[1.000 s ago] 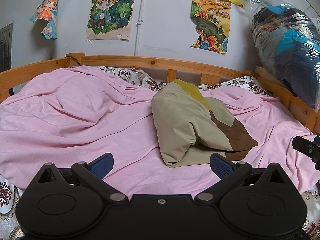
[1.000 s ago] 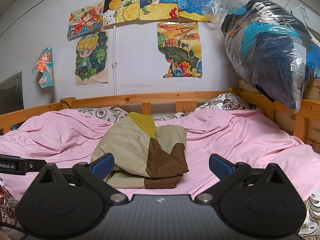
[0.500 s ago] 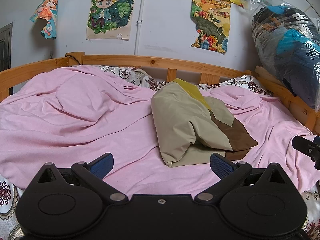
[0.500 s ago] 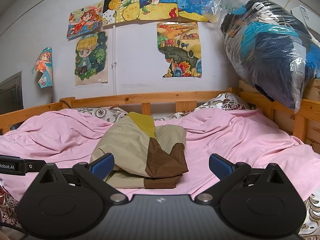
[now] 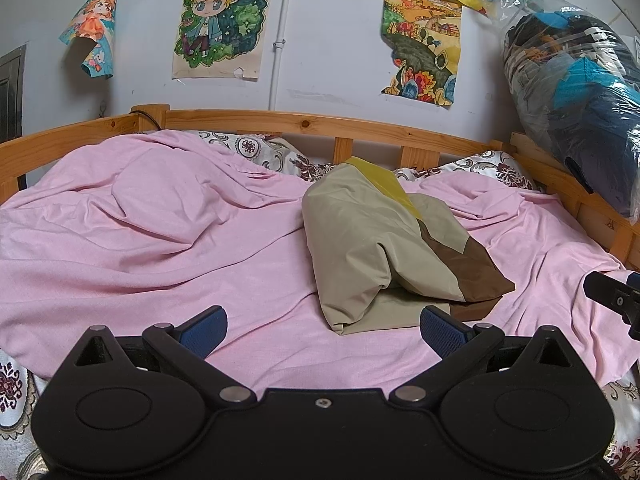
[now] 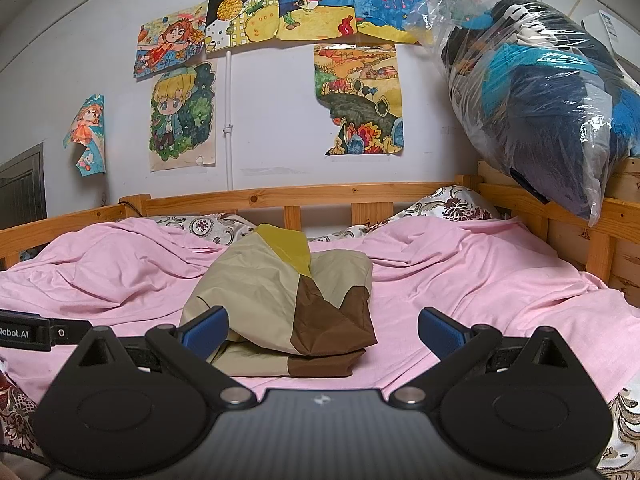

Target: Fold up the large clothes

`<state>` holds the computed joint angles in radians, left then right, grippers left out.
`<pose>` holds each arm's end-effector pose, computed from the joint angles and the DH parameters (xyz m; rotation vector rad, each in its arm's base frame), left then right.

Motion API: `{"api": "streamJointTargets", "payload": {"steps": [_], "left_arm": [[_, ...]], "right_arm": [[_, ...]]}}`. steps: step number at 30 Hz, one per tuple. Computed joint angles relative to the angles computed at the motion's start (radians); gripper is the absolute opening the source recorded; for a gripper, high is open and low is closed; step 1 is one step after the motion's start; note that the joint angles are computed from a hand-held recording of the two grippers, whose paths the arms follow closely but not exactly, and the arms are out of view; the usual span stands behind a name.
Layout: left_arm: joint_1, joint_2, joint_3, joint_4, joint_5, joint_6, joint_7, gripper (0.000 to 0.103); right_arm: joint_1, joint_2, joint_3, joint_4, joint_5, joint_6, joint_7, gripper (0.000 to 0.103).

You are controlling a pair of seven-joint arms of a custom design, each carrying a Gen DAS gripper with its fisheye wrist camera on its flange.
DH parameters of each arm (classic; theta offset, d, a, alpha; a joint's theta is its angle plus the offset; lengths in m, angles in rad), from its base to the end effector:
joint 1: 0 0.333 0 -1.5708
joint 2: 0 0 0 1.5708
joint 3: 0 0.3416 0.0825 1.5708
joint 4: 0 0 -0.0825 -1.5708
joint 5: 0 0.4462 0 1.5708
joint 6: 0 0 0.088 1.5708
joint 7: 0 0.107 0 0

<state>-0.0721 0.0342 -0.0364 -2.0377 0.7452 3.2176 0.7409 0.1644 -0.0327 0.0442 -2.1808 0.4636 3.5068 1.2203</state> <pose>0.6359 -0.1344 0.5434 -1.5273 1.6122 -1.1194 0.6043 0.0732 0.5556 -1.3741 1.3764 -1.0265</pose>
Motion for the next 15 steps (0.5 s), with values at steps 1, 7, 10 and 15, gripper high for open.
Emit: {"api": "streamJointTargets", "payload": {"steps": [1, 7, 10, 15], "left_arm": [[-0.002, 0.001, 0.004, 0.002, 0.012, 0.000, -0.012, 0.102], [-0.002, 0.000, 0.001, 0.000, 0.000, -0.001, -0.006, 0.102], [0.009, -0.002, -0.020, -0.010, -0.074, -0.003, 0.063, 0.102], [0.004, -0.006, -0.031, -0.002, -0.115, -0.067, 0.106, 0.102]], "right_arm": [[0.000, 0.000, 0.000, 0.000, 0.000, 0.000, -0.001, 0.103], [0.001, 0.000, 0.000, 0.001, 0.004, 0.000, -0.004, 0.103], [0.001, 0.000, 0.000, 0.000, 0.003, 0.002, -0.003, 0.103], [0.002, 0.000, 0.001, 0.001, 0.009, 0.001, -0.007, 0.103]]}}
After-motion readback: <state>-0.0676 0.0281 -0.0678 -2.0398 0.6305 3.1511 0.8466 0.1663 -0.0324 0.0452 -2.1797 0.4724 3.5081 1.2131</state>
